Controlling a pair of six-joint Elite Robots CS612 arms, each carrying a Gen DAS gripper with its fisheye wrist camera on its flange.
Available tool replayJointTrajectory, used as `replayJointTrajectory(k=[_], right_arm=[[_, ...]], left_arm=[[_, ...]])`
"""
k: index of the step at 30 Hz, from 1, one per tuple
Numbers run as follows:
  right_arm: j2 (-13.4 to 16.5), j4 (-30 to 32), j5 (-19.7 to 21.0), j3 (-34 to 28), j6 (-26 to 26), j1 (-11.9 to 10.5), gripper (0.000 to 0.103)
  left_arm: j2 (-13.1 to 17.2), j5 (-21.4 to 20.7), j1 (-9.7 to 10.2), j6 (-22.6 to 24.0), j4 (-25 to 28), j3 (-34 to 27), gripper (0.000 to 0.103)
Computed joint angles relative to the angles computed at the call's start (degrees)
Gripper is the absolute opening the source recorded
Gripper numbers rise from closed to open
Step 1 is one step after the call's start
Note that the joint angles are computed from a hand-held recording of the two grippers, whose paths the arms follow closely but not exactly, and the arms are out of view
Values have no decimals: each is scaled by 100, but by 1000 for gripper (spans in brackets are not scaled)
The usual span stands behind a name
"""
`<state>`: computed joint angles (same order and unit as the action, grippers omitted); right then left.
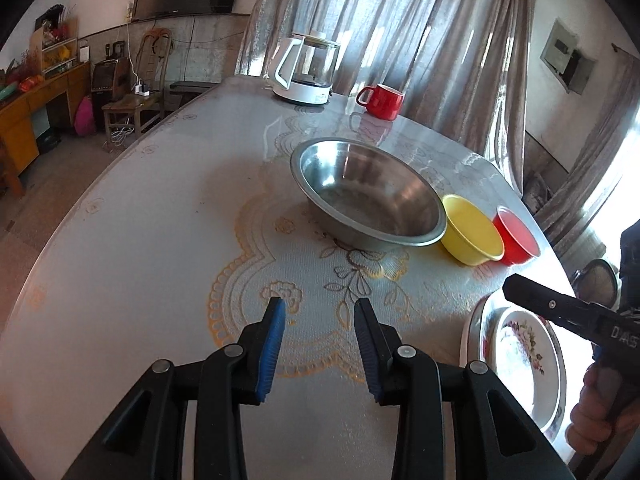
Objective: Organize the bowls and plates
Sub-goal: 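Move the right gripper to the steel bowl rim and grasp it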
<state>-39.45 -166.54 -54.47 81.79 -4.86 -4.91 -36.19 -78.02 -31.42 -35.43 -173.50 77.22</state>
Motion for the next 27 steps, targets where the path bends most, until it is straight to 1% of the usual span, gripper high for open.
replayJointTrajectory(k=[4, 8, 11, 13, 18, 22, 24, 25, 27], right_arm=[[207, 318, -132, -437, 69, 90, 36], [436, 545, -229, -862, 286, 138, 36], [599, 737, -270, -1176, 418, 167, 36], [695, 885, -350, -1349, 564, 182, 36], [913, 1080, -337, -1715, 803, 192, 36], [1012, 1236, -485, -1911, 721, 235, 29], [1054, 1309, -589, -1996, 590, 267, 25], [1064, 1316, -617, -2017, 532, 279, 23], [1056, 1284, -767, -2010, 422, 309, 23]], left_arm=[[126, -44, 106, -82, 180, -287, 36], [273, -90, 193, -236, 293, -607, 36], [399, -133, 249, -328, 412, -865, 39], [478, -170, 279, -323, 483, -1027, 39], [696, -232, 334, -284, 753, -1453, 39], [889, -412, 366, -156, 906, -1774, 36], [946, -538, 374, -23, 812, -1831, 30], [945, -519, 362, 46, 824, -1829, 30], [936, -428, 335, 195, 802, -1796, 30]])
